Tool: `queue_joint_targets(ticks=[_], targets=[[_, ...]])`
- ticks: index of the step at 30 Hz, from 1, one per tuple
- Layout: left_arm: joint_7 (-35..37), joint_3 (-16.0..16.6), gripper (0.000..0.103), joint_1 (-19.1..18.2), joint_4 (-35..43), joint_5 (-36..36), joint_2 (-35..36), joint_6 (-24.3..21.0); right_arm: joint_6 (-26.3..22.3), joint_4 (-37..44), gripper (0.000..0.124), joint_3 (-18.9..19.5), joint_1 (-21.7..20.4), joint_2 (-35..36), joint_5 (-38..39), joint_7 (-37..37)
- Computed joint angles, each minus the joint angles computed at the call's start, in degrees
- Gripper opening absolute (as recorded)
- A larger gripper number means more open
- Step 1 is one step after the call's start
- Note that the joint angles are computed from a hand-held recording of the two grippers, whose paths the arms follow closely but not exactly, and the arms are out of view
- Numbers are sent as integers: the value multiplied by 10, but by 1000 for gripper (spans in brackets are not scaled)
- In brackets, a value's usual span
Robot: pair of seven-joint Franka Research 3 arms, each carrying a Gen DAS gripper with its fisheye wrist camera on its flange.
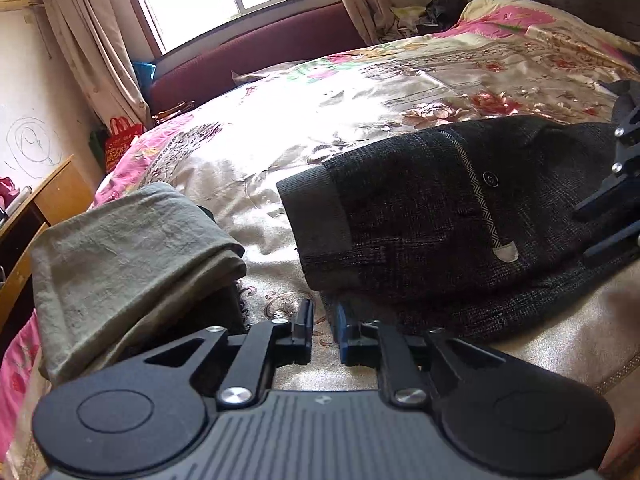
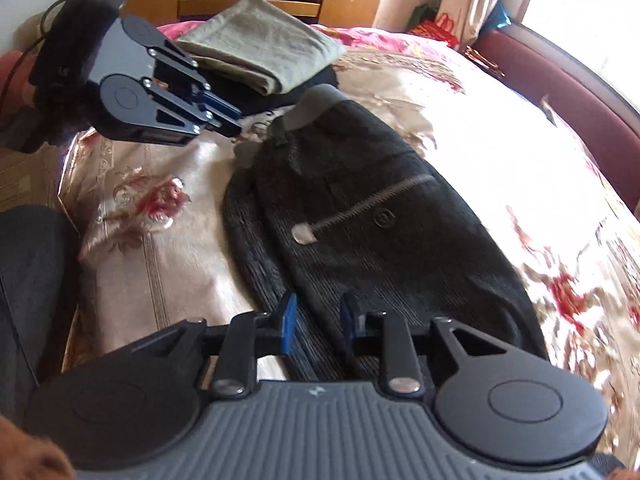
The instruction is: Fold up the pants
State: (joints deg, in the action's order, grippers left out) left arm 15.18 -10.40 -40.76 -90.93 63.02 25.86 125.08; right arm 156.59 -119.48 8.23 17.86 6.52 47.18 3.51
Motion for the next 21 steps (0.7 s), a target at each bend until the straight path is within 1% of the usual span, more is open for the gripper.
queue_joint_targets(ticks=[2,4,7,9,11,14,15,16,17,19,20,21], targets=[[-10,2,49,1,-7,5,-2,7,32,11,28,18,9,22,36,-44],[-23,0,50,5,-18,2,-8,18,44,27,29,29,16,44,40,-49],[-33,-3,50,4,-32,6,-17,20,66,46,29,48,17,70,66,-68],[-39,-6,50,5,-40,8,-22,22,106,54,29,64,19,86,84,-93],[-48,-7,50,9,-47,13,-27,34,132,56,27,76,15,96,89,-114],[-49,-7,51,12,-44,23,-24,45,139,53,25,81,10,96,81,-105],[-48,-7,51,13,-42,23,-23,47,141,48,25,88,4,90,88,-114],[-48,-6,51,15,-41,23,-22,51,140,44,27,101,-7,83,112,-142],[-50,-6,52,17,-42,23,-22,55,133,40,32,112,-17,77,141,-179],[-59,-3,52,18,-42,27,-22,60,144,33,33,106,-3,76,144,-204],[-64,-1,52,20,-42,30,-22,64,160,37,33,107,1,84,154,-217],[-68,0,53,24,-44,30,-22,74,176,42,33,104,9,92,151,-210]])
